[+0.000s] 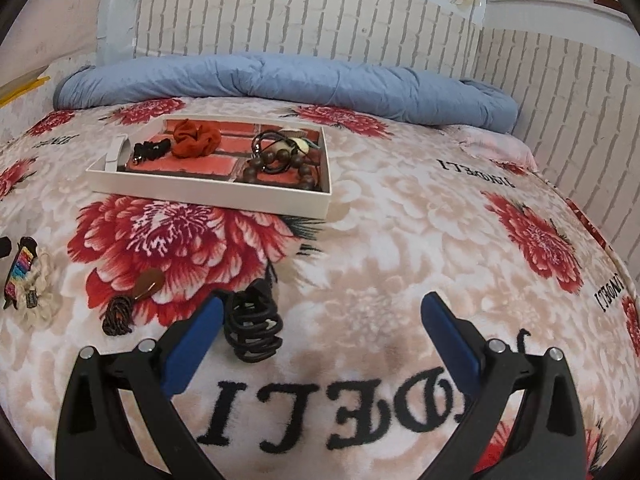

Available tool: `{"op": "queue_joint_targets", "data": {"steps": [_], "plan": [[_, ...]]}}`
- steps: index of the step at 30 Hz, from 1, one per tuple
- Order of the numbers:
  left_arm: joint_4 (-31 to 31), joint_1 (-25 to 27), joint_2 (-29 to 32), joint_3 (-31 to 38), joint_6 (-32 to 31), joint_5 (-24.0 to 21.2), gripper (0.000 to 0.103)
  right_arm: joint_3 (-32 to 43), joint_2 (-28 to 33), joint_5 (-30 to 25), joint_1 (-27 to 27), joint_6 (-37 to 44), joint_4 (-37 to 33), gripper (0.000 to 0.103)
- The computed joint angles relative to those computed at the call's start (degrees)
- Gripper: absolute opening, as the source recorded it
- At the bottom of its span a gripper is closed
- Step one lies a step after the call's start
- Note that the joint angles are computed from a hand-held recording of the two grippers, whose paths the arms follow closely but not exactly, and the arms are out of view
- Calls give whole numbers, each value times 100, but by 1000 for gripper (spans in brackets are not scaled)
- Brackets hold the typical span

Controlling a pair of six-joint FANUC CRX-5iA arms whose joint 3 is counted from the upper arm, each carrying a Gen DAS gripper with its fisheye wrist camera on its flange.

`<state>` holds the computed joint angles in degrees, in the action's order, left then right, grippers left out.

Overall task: Organize jewelry
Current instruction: 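Move left tool to rainbow claw clip while right tool approaches black claw clip, then close left tool on rainbow claw clip while right tool grasps black claw clip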

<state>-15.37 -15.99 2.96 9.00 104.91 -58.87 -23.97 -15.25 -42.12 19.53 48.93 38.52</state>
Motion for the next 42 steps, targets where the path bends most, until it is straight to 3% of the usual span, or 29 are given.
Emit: {"op": "queue_joint_targets", "data": {"steps": [11, 18, 22, 27, 31, 38, 42], "plan": [[321, 49, 246, 71, -124, 184, 97, 215, 168, -62, 16, 369, -457, 97], [414, 48, 469, 273, -306, -52, 78, 337, 255, -100, -11, 476, -641, 96], [704, 161, 483, 217, -412, -40, 76, 407, 321, -142, 10, 549, -700, 95], [911, 192, 514, 154, -554, -33, 73, 589, 444, -308, 0, 834, -1017, 79], [955, 173, 560, 127, -562, -11, 73, 734, 551, -447, -55, 1017, -1308, 77], [826, 86, 567, 119, -560, -3, 73, 855, 630, -495, -60, 1357, -1593, 62], [935, 107, 566, 82, -607, -39, 73, 875, 649, -524, -55, 1432, -1644, 61]]}}
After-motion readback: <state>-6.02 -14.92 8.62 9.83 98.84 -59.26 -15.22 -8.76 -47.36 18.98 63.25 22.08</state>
